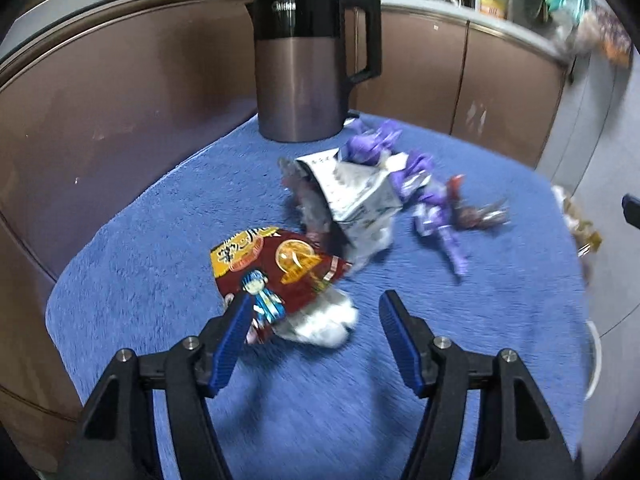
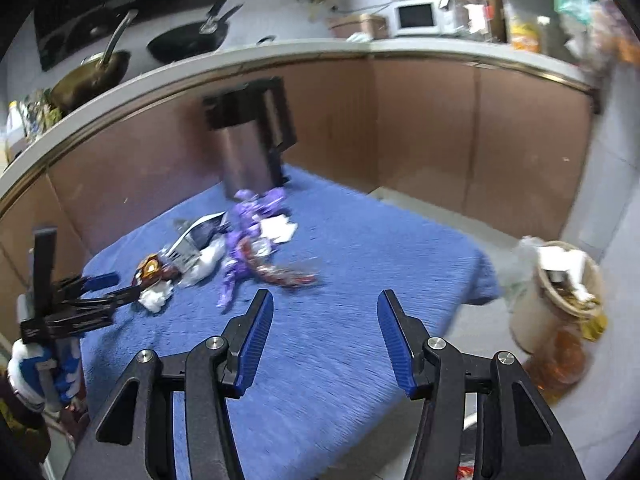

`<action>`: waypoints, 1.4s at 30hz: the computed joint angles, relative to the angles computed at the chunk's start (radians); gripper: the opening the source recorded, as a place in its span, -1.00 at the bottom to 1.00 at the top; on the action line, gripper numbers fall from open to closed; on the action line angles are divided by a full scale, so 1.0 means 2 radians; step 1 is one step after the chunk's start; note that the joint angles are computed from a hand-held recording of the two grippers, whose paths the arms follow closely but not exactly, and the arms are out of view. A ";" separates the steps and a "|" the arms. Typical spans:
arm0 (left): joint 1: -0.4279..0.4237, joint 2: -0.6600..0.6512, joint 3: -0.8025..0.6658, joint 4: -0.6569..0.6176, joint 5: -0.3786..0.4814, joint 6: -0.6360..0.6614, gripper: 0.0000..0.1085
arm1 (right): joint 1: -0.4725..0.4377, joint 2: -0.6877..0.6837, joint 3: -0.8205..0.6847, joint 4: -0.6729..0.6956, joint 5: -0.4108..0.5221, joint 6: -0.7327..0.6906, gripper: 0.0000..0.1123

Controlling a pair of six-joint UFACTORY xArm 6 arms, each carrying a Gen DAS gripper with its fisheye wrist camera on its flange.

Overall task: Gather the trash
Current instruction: 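Grasp the red cartoon snack bag with the left tool while the right tool grasps a red wrapper, then carry both wrappers to the trash bin and open both tools over it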

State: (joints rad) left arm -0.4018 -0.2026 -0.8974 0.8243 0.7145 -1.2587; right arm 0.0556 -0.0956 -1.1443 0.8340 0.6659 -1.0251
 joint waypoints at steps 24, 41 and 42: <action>0.145 -0.016 0.083 -0.184 -0.192 0.103 -0.52 | 0.098 0.267 -0.261 -0.075 0.098 0.082 -0.67; 0.145 -0.169 0.190 -0.204 -0.239 0.066 -0.66 | 0.069 0.180 -0.179 0.009 0.105 0.025 -0.86; 0.141 -0.177 0.189 -0.184 -0.230 0.047 -0.66 | 0.066 0.167 -0.170 0.020 0.109 0.019 -0.86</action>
State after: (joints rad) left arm -0.1204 -0.5566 -0.5191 0.4571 0.2554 -1.1637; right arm 0.1872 0.2394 -1.4841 0.8742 0.8843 -0.9878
